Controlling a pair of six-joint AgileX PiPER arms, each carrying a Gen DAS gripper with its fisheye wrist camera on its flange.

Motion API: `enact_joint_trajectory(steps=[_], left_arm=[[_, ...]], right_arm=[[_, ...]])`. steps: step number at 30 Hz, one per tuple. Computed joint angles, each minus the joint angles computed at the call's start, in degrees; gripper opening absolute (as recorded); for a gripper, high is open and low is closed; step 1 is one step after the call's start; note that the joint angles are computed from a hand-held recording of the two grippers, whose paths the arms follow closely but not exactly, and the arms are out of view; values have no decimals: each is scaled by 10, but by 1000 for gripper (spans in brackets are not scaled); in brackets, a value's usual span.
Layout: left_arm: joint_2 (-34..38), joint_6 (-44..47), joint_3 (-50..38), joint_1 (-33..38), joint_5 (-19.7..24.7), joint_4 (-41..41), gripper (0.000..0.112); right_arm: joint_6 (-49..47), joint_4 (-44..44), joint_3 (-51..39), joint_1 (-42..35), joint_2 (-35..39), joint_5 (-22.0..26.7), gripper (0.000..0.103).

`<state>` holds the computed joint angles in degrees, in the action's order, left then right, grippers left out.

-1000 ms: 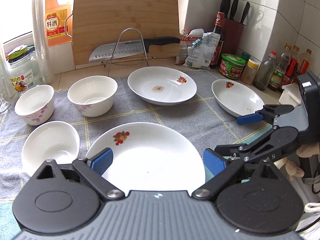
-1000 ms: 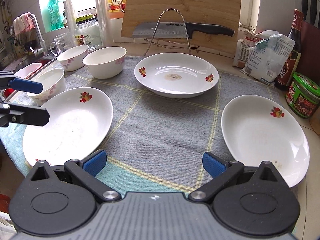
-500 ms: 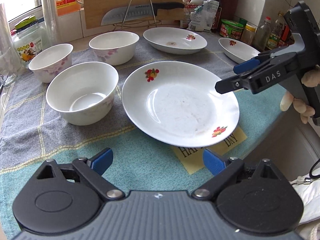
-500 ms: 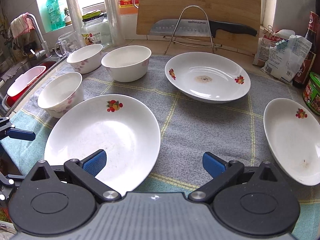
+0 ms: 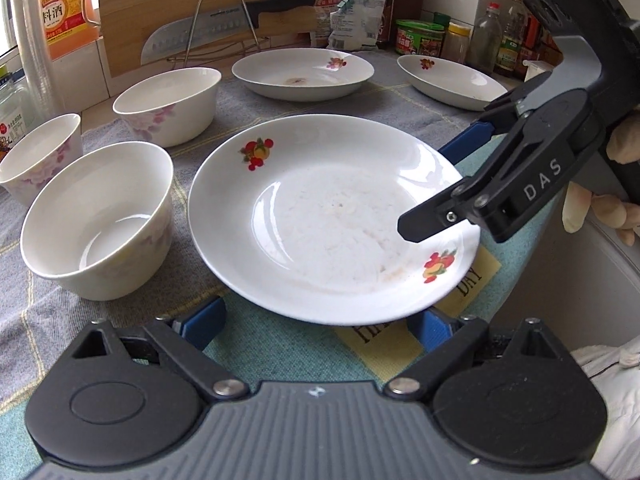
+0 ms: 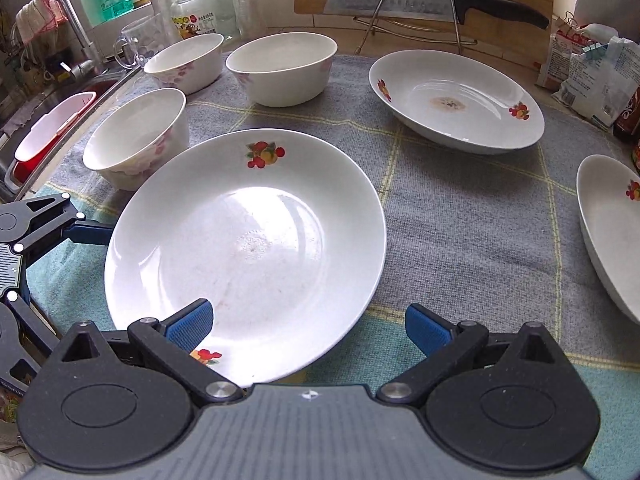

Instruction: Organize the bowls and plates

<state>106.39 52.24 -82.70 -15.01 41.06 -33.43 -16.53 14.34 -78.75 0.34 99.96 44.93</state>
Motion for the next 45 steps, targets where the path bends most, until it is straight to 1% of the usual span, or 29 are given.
enact_joint_trajectory(steps=[2, 6, 10, 13, 17, 19, 23, 25, 28, 31, 34, 38, 45], left_arm=[[2, 4, 0, -5, -7, 6, 100], [5, 9, -2, -5, -9, 2, 102], [6, 19, 0, -5, -12, -4, 102], [7, 28, 0, -3, -12, -11, 102], [7, 38, 3, -1, -14, -19, 102], [6, 43, 5, 0, -15, -23, 103], [5, 59, 10, 2, -20, -36, 103], [4, 65, 14, 2, -23, -42, 103], [3, 83, 19, 5, -26, -57, 103], [0, 106, 29, 8, -32, -76, 103], [-2, 127, 37, 11, -37, -95, 103], [-3, 159, 46, 16, -41, -122, 103], [-2, 201, 54, 22, -43, -155, 103]], right_arm=[[0, -7, -11, 4, 11, 6, 103], [-7, -8, -44, 6, 36, 32, 103], [9, -39, -73, 19, 54, 54, 103], [25, -49, -103, 21, 71, 81, 103], [39, -58, -125, 25, 83, 101, 103], [31, -54, -124, 23, 83, 100, 103], [-5, -32, -91, 15, 67, 65, 103], [-5, -32, -88, 16, 65, 61, 103], [-19, -20, -100, 11, 72, 69, 103], [-57, 21, -125, -3, 86, 89, 103], [-89, 44, -144, -11, 97, 97, 103], [-123, 84, -176, -31, 119, 125, 103], [-155, 117, -294, -56, 190, 211, 103]])
